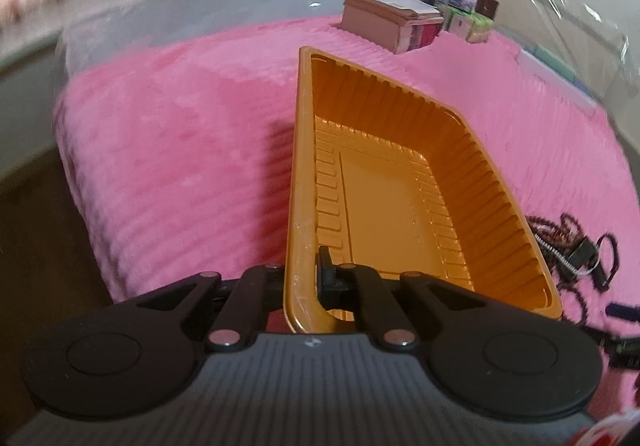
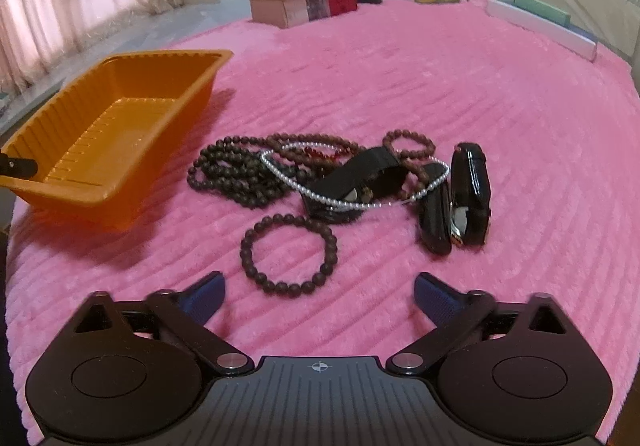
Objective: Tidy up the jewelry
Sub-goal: 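Grasp the orange tray rim with the left gripper and pull it closer, then grasp a dark bead bracelet with the right gripper and drop it into the tray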
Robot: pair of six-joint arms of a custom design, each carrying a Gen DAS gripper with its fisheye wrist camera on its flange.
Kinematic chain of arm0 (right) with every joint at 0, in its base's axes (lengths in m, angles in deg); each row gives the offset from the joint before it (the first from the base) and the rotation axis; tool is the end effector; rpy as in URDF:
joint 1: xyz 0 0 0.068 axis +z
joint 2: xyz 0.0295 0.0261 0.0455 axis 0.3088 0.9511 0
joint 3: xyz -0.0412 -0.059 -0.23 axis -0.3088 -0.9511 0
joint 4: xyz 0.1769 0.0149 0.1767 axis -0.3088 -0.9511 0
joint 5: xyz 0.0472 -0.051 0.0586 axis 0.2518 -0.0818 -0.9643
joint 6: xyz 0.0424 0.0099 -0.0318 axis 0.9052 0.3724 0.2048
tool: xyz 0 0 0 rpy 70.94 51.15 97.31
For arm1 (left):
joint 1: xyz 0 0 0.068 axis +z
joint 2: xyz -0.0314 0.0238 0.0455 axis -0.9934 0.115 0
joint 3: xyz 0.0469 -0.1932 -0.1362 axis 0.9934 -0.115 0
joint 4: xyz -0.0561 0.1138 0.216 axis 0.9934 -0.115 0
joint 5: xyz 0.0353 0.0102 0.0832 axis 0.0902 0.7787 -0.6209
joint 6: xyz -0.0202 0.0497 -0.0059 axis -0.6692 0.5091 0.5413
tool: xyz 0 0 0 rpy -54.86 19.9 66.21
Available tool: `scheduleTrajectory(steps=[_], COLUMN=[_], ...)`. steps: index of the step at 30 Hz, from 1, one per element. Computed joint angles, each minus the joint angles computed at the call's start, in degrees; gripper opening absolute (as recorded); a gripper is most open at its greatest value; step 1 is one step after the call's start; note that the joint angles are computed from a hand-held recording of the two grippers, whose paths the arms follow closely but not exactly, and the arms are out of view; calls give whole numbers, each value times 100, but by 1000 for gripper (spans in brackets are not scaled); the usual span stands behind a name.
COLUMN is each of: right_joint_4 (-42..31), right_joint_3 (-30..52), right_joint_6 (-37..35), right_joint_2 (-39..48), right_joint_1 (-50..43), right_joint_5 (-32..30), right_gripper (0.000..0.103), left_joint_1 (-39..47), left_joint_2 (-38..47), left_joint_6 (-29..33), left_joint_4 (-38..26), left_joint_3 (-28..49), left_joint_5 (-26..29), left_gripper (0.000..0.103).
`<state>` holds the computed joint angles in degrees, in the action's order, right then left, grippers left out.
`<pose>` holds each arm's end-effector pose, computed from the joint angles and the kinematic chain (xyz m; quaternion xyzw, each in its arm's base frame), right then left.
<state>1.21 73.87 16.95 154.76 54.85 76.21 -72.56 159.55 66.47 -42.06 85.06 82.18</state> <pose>0.1613 0.0942 0.1045 0.2861 0.8824 -0.0336 0.3721 0.4237 0.0599 0.1681 0.3195 0.8746 -0.1751 0.3198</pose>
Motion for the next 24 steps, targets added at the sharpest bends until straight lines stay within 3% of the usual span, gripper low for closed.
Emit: scheduleTrajectory(steps=[9, 12, 19, 24], right_joint_4=[623, 454, -191, 109], right_joint_3=[-88, 13, 213, 657], right_joint_6=[-663, -792, -634, -1532], right_joint_2=[337, 426, 32, -286], right_joint_1=[-562, -482, -95, -122], right_joint_5=[-84, 25, 464, 611], right_gripper=[35, 9, 7, 7], left_joint_1=[-364, -418, -418, -314], left_joint_2=[-994, -1234, -1412, -1448], left_joint_6=[550, 537, 480, 428], left_joint_4=[867, 1148, 1304, 1382], left_joint_3=[-982, -1344, -1583, -1606], left_joint_5=[-490, -591, -654, -655], left_gripper=[4, 4, 4, 3])
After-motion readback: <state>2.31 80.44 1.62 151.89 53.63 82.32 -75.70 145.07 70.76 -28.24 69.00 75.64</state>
